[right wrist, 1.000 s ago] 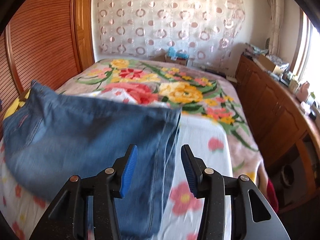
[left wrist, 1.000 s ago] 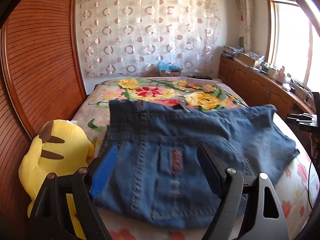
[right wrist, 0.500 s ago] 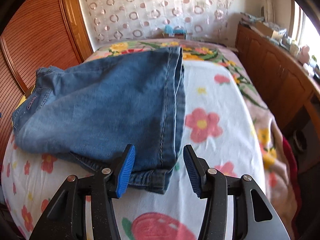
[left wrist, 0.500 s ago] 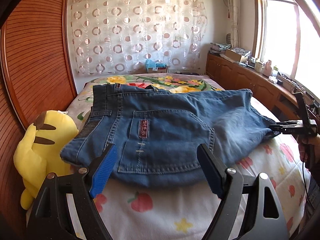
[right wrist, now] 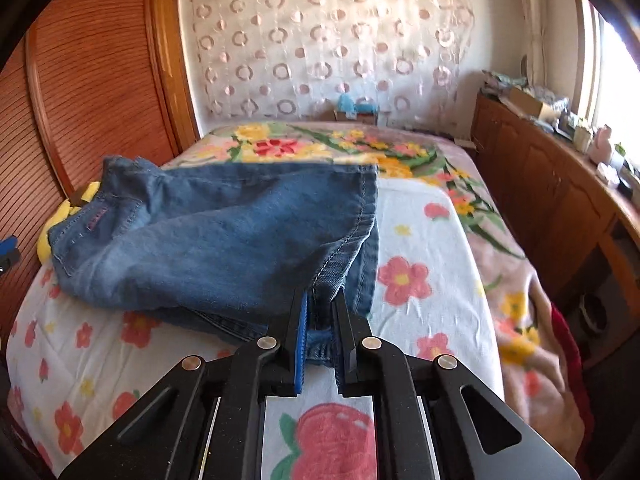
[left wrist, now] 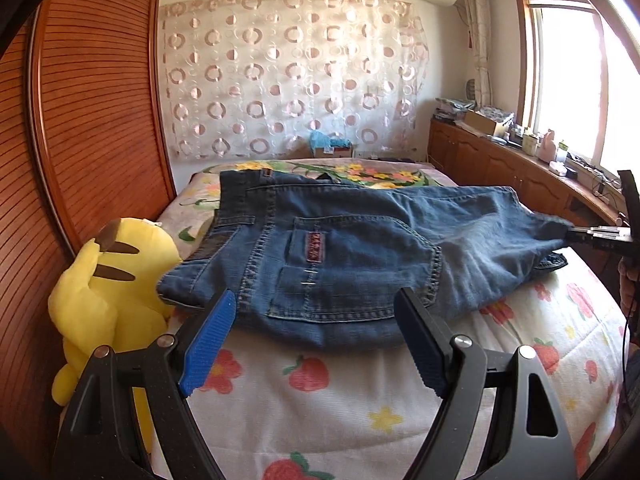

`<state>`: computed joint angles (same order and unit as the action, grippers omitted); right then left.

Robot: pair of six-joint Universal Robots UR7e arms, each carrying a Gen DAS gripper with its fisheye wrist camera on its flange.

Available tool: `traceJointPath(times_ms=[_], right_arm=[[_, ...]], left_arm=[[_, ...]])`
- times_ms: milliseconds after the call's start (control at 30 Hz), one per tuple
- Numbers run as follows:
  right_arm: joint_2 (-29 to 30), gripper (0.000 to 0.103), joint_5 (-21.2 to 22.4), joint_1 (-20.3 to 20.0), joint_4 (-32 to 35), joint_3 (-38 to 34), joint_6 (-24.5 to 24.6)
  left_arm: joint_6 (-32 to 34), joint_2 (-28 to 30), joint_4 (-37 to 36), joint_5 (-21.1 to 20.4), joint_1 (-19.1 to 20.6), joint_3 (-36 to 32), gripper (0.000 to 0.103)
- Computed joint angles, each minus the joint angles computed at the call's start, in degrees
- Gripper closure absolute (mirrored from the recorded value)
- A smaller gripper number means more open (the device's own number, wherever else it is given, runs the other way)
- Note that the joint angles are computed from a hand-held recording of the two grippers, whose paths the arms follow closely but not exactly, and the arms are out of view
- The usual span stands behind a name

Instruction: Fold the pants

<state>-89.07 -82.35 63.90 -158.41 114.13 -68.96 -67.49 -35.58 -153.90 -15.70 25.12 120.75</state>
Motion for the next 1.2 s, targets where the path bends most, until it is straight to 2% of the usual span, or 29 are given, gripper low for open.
traceJointPath(times_ms=[100,133,167,233,300,367,433,500,667,833,1067,1200], right_arm=[[1.9,0.091,-1.7,-0.3,-0.7,-0.5,1.0],[2.4,0.082,-2.0,-0.5,-1.2,-0.5,1.4],[3.1,0.076,-2.8,-0.1,-2.4,-0.6,2.3],[3.5,0.054,-2.9,-0.2,-3.2,-0.7,3.2],[4.0,0.048,-3.6,-0.1,-3.1,-1.1,4.1],[4.7,0.047,-4.9,0.4,-2.9,-1.5,4.6],[5.8,0.047,-7.4,1.1,-6.1,-1.0,4.4],[6.9,0.047,-8.3,1.6,-7.1,-1.1,4.4],[7.2,0.047,-7.8,1.4,-8.1,-0.6,4.3],[7.1,0.046,-8.0,1.3,-9.5,0.3,3.3],[7.1,0.046,-7.9,1.2,-9.6,0.3,3.3],[6.9,0.046,-7.9,1.2,-9.3,0.2,3.3]], left_arm=[[-0.4,-0.6,0.3,-0.2,0.7,0.6,0.021],[-0.6,-0.7,0.3,-0.3,0.9,0.8,0.021],[-1.3,-1.1,1.3,-0.4,1.1,0.9,0.021],[-2.1,-1.7,2.2,-0.5,1.6,1.3,0.021],[-3.0,-2.5,2.8,-0.8,2.4,1.5,0.021],[-1.0,-3.0,-0.7,-1.4,3.4,2.4,0.021],[0.0,-3.6,-2.0,-2.1,4.3,2.9,0.021],[-0.2,-4.8,-0.6,-2.7,5.5,3.2,0.029],[-5.1,-8.4,7.2,-3.3,8.4,3.2,0.038],[-5.4,-10.4,7.3,-3.9,11.2,3.1,0.039],[-3.6,-10.0,3.5,-6.0,15.1,1.9,0.039],[-4.4,-9.8,4.8,-7.0,16.3,1.3,0.039]])
